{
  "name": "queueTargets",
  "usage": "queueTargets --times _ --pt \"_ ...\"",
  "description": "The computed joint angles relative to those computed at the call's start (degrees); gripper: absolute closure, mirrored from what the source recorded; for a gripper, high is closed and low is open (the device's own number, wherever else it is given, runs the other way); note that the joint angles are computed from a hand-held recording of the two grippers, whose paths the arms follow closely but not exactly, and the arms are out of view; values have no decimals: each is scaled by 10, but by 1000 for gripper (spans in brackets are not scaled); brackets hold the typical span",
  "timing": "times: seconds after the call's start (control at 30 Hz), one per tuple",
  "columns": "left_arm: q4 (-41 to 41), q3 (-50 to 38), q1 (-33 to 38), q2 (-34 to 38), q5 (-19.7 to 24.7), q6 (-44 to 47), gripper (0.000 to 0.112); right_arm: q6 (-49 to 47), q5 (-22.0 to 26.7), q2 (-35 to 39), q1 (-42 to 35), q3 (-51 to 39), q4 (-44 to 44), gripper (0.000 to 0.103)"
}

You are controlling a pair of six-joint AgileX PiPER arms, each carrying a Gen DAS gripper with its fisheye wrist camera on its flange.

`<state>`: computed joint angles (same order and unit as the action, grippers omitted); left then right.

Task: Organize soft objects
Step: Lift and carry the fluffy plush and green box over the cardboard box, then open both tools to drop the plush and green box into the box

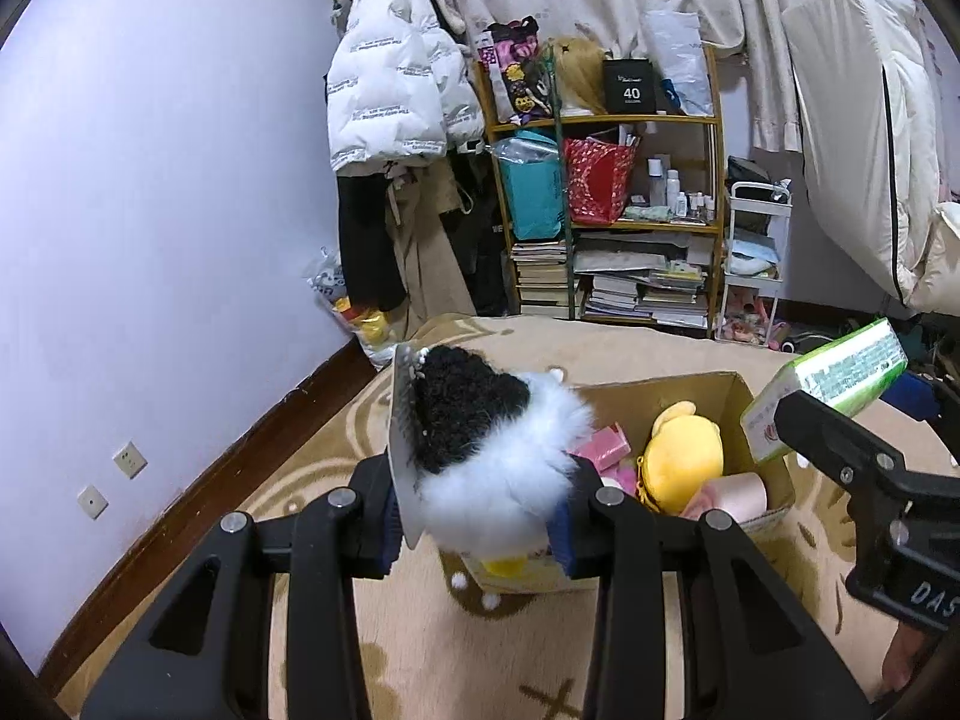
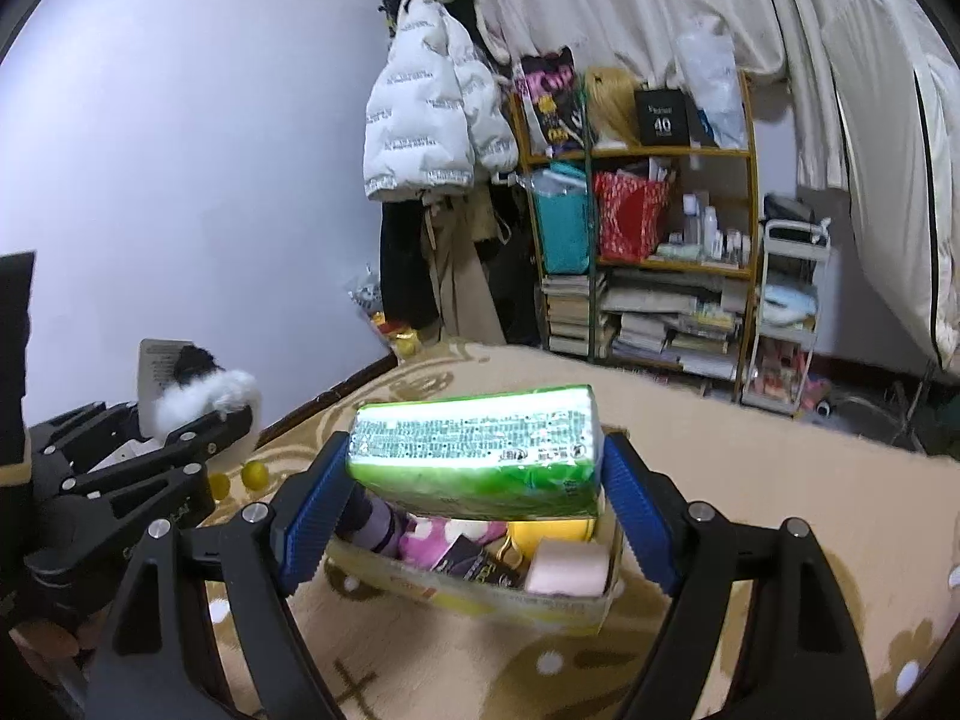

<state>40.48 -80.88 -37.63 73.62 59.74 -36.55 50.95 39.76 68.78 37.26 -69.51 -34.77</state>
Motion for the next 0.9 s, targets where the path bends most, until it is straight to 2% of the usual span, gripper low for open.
queueTargets --times 0.27,0.5,0.77,0.9 --pt "-16 -33 18 41 -27 28 75 -28 -28 19 -33 -3 10 17" --pt "-50 -26 46 67 -53 46 75 -66 -78 26 -73 25 46 17" --pt "-120 -10 86 90 -90 84 75 -116 -120 43 -107 58 106 17" --pt "-118 1 82 99 -98 83 75 -165 -142 51 -128 71 163 17"
